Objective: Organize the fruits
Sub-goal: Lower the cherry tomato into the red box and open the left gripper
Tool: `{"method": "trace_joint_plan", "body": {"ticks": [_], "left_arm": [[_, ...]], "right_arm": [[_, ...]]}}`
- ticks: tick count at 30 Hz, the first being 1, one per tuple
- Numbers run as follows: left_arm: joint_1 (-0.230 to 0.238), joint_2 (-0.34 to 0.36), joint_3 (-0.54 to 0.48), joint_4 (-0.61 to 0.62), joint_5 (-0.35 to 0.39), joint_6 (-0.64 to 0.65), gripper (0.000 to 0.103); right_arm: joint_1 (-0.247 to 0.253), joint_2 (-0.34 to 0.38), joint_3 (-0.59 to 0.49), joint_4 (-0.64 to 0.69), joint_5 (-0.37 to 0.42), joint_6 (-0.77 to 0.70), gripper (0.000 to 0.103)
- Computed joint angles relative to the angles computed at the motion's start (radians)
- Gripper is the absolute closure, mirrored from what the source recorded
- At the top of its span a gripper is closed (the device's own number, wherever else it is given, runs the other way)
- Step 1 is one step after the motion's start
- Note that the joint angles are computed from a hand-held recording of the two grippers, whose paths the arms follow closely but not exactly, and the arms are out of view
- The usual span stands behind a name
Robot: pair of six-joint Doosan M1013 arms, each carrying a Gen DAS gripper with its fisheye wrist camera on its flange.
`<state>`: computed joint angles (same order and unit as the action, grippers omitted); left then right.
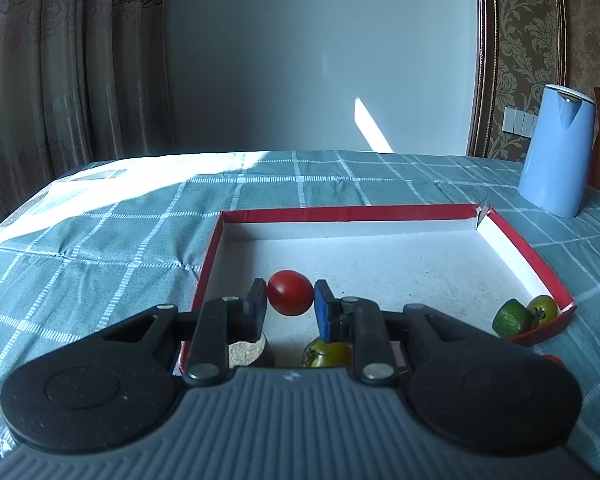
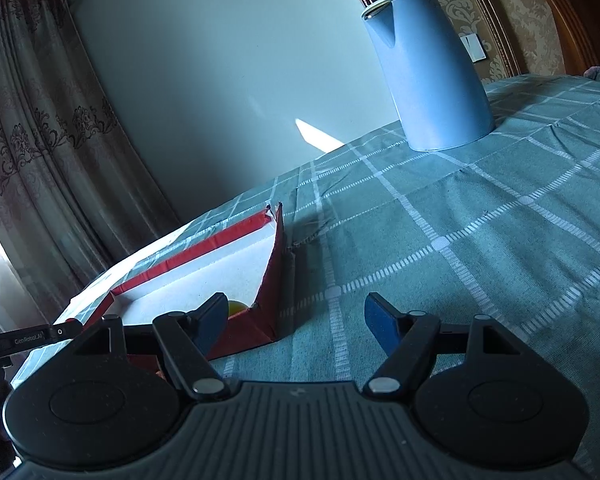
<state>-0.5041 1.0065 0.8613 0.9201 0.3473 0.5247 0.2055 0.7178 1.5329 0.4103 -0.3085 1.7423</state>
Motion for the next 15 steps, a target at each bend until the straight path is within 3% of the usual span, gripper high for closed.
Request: {"method": "trace_joint_plan", "body": {"ticks": [9, 10, 11, 13, 15], "left_arm": [[-0.002, 0.025, -0.034, -0.039, 0.038, 0.064, 0.08], [-0.003, 0.025, -0.033, -0.029, 0.039, 0.059, 0.075], [-0.005, 0.023, -0.027, 0.007, 0.037, 0.028, 0.064], [-0.01, 0.015, -0.006, 0.129, 0.039, -0.09, 0.052], [-0.01, 0.001, 0.021, 0.189, 0.02, -0.157, 0.051]], "right_arm": [[-0.001, 0.0, -0.001, -0.015, 0.005, 0.014, 0.028], [-0.001, 0.0, -0.001, -0.016, 0.005, 0.016, 0.028], [-0.001, 0.001, -0.001, -0.018, 0.007, 0.019, 0.028], [-0.002, 0.002, -0.003, -0.023, 0.014, 0.027, 0.028], [-0.003, 0.002, -0.005, -0.027, 0.019, 0.036, 0.028]]}}
